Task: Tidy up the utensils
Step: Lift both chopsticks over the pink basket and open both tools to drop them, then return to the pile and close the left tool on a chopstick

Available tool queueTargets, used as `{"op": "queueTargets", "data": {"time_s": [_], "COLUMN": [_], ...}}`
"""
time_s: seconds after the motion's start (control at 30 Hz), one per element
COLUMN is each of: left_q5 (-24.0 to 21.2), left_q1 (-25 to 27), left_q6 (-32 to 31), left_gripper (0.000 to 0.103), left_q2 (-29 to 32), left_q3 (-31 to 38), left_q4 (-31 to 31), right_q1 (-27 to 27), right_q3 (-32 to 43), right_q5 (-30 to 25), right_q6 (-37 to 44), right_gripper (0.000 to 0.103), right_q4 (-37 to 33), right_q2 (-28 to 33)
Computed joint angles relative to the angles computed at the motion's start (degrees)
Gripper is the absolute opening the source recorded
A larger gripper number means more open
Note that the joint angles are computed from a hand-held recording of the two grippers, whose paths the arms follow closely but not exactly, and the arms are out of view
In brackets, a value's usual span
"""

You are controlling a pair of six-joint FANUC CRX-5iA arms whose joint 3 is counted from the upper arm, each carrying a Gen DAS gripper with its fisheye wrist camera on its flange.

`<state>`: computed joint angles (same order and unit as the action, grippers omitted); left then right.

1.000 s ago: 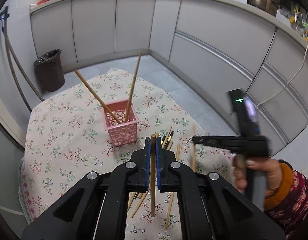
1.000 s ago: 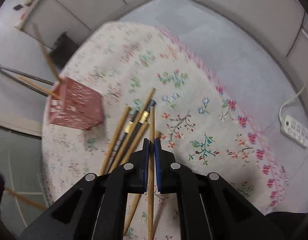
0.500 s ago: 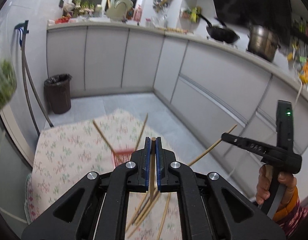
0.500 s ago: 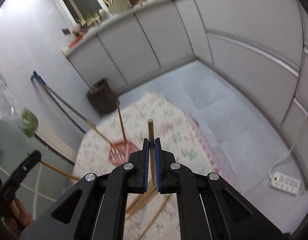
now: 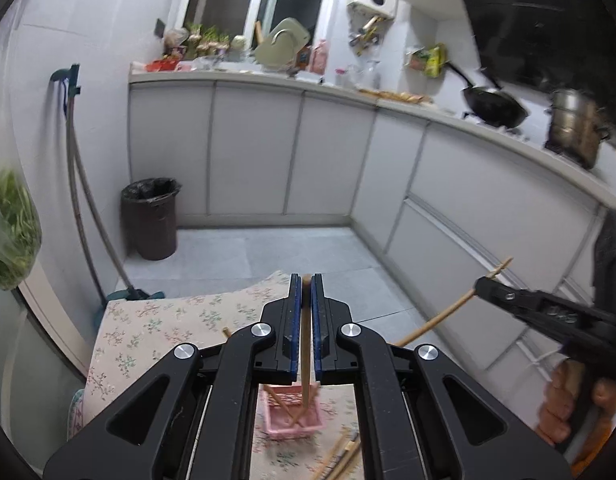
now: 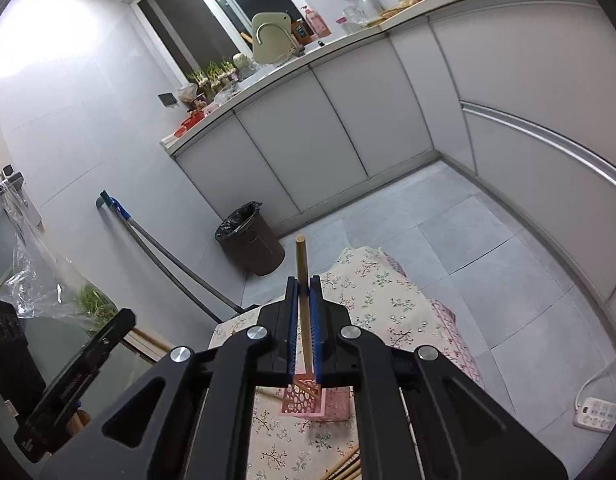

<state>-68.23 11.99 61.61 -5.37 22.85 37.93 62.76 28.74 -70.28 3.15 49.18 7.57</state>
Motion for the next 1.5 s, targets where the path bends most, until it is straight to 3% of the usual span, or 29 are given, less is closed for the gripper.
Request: {"op": "queueTargets", "data": {"time_s": [0.03,0.13,0.33,0.43,0.53,0.6,0.63,0.67,0.73,0.83,0.87,1.03,1.13,1.27,1.33,1.5], "left_q5": [-1.0,-1.7,-2.1,-2.4,-2.7,-3.1,-3.1,-3.1,-2.9,-1.1,-0.5,0.9,1.6,2.6,2.8,-2.2], "left_q1": [-0.4,-0.2,3.0,3.7,3.9,3.8,3.6,3.3,3.1,2.9,2.8,1.9,1.2,1.2,1.0,0.2], "left_q6": [0.5,1.9,3.3,4.1,4.3,4.4,4.7,4.9,4.2,3.6,3.4,2.5,2.5,1.9,0.9,0.5], "left_gripper": [0.006,0.023,0.024,0.032,0.032,0.034,0.037,0.038,0.044,0.061,0.062,0.071,0.073,0.086,0.095,0.096], "left_q2": [0.8,1.2,0.8,1.0,1.2,1.1,1.0,1.0,0.4,-1.1,-1.6,-3.5,-4.6,-6.3,-7.2,-6.6], "left_q3": [0.3,-0.7,-3.4,-3.2,-2.9,-2.9,-2.9,-2.8,-3.3,-4.9,-5.3,-6.6,-7.4,-9.4,-10.4,-9.9], "left_q4": [-1.4,-2.8,-1.0,-0.6,-0.7,-1.4,-2.0,-2.6,-3.1,-3.4,-3.6,-6.0,-8.1,-8.3,-8.6,-10.9], "right_q1": [-0.5,-1.6,-2.4,-2.6,-2.6,-2.9,-3.2,-3.3,-3.0,-2.0,-1.7,0.5,1.4,2.8,3.7,5.1], "right_q3": [0.6,3.1,5.3,7.2,9.8,10.8,11.3,11.1,10.6,11.2,11.1,10.2,9.1,5.8,4.1,-1.9], "right_q5": [0.5,0.8,0.2,-0.4,-1.2,-1.1,-1.3,-1.2,-2.1,-4.5,-5.0,-8.3,-9.8,-12.8,-15.1,-19.0], "right_q6": [0.7,3.9,6.6,7.9,9.6,11.0,11.9,11.7,11.2,12.1,12.0,11.5,9.9,7.2,6.0,1.4], "right_gripper": [0.006,0.006,0.006,0.006,0.006,0.011,0.018,0.034,0.044,0.048,0.054,0.063,0.075,0.094,0.096,0.096], "right_q4": [-1.0,-4.4,-7.5,-8.7,-10.6,-12.1,-12.9,-13.1,-12.2,-9.2,-8.4,-3.0,-0.9,3.3,5.3,5.2], "right_q2": [0.5,2.6,4.8,6.3,8.6,10.0,10.8,11.1,11.7,12.5,12.6,12.6,11.8,10.4,10.0,6.3]}}
